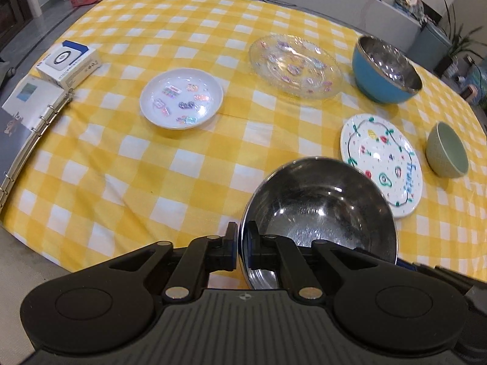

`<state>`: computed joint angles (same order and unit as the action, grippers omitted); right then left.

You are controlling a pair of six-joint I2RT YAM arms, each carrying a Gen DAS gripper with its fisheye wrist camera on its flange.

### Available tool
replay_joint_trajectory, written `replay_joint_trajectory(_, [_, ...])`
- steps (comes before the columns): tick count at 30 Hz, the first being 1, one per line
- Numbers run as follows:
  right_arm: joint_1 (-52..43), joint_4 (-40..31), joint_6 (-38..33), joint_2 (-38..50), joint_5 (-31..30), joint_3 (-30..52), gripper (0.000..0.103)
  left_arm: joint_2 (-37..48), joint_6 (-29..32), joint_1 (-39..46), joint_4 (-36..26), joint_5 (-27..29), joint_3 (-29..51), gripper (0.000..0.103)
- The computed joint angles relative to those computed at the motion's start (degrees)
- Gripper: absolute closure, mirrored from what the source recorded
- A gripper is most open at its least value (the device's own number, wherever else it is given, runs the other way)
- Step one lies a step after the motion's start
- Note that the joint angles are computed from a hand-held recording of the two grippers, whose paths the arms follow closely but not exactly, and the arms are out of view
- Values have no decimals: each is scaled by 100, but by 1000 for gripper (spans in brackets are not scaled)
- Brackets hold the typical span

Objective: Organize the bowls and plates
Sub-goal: 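Lift the orange-based steel bowl with both grippers and lower it onto the cloth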

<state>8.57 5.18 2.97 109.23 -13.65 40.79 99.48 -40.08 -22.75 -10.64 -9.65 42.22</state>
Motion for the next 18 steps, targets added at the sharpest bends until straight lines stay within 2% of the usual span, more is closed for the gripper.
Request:
replay_joint_trajectory(2, [41, 163, -80, -55, 0, -99, 75, -85, 85, -75, 69, -169, -39, 95])
replay_joint_trajectory(3, [100, 271, -162, -105, 89, -173, 75, -120, 133, -95, 97, -190, -51, 93])
replay_joint_trajectory(5, [220, 475, -262, -206, 318, -304, 65, -187, 107, -79, 211, -112, -110, 84])
replay_joint_trajectory(7, [282, 574, -328, -261, 448, -359, 55, -261, 137, -86, 386, -119, -204, 78])
replay_joint_trajectory(9, [299, 618, -411, -295, 489, -389, 52, -308, 272, -162, 412, -265, -207, 69])
replay_joint_trajectory(10, [308, 625, -429, -302, 523, -395, 43, -328, 336, -224, 416, -395, -194, 59])
replay_joint_trajectory(11, [313, 629, -437, -311, 532, -399, 29, -360, 390, -309, 458, -564, -205, 44])
replay_joint_trajectory(13, [267, 692, -455, -334, 389, -429, 11, -448, 498, -518, 677, -981, -296, 28])
replay_joint_trajectory(14, [230, 720, -447, -360, 293, -449, 8, -492, 541, -594, 764, -1137, -332, 23])
replay_joint_trajectory(18, [213, 683, -382, -424, 235, -453, 5, -574, 547, -765, 592, -1404, -210, 21])
